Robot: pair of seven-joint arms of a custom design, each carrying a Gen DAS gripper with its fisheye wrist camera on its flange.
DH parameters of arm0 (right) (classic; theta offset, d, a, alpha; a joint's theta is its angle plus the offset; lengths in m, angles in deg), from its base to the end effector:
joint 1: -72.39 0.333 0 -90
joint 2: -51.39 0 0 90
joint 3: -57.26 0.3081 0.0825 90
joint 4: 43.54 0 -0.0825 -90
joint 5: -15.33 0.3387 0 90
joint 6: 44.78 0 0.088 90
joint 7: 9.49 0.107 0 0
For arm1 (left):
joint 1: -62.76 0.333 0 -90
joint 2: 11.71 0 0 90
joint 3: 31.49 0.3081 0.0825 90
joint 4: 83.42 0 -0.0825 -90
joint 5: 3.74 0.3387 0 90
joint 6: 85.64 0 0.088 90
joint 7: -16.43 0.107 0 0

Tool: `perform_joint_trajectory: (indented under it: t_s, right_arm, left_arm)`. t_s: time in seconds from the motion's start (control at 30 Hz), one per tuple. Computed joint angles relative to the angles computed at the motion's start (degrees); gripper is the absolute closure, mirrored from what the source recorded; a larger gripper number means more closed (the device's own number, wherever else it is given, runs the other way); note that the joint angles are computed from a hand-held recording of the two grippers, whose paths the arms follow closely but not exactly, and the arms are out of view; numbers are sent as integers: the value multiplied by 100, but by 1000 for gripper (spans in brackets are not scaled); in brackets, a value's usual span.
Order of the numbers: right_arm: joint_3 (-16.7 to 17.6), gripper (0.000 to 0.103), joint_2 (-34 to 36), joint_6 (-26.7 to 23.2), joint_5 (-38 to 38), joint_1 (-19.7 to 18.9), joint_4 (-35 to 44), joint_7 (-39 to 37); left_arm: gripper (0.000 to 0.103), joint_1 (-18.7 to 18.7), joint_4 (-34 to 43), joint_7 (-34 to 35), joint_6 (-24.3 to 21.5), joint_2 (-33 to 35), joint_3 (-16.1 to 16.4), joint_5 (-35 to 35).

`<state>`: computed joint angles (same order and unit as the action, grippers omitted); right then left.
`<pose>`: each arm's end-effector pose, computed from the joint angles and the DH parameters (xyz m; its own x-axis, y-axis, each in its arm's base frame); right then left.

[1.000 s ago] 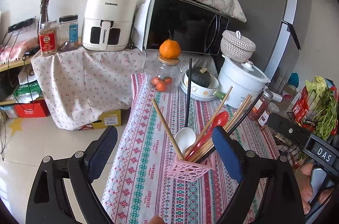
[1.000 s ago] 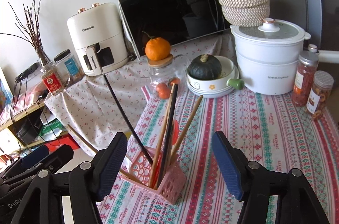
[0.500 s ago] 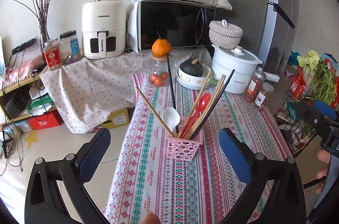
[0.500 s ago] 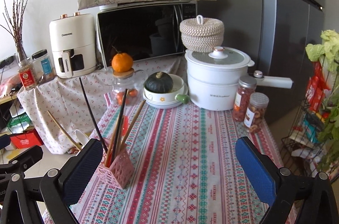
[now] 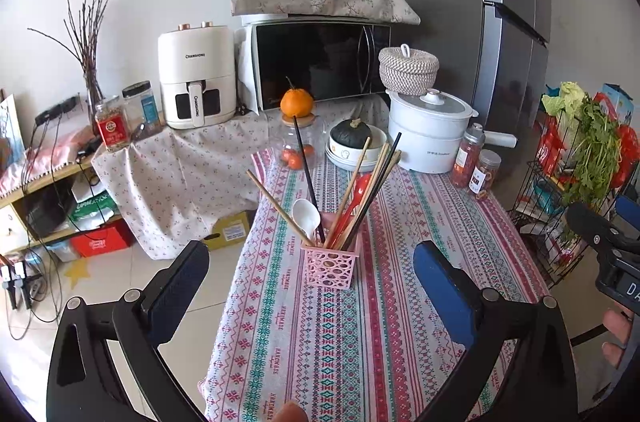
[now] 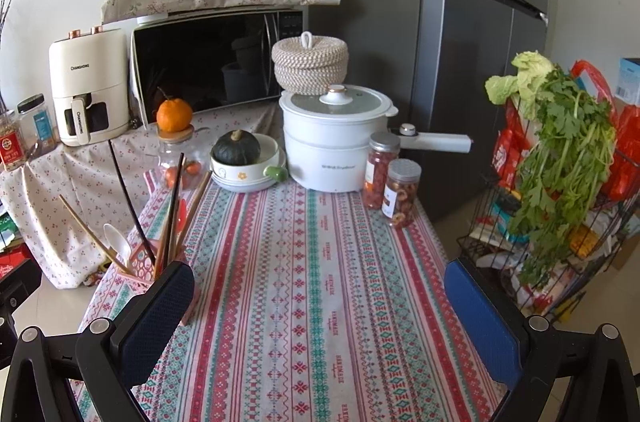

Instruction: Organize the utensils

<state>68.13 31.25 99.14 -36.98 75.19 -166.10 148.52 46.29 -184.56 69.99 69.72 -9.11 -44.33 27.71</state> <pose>0.4402 0.1282 0.6298 -0.3684 -0.9295 0.0161 -0.4684 0.1706 -0.8669 0.5000 -0.2982 0.6351 -0.2555 -0.9668 -0.0091 -0.5421 0.1510 -0.8267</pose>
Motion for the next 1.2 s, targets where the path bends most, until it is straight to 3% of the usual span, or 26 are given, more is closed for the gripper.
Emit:
perform_joint_trajectory:
  t_s: [1.2]
  right_arm:
    - [-102, 0, 235, -35, 196, 141, 135, -155]
  left_arm:
    - [0, -125, 154, 190, -146, 160, 19, -244]
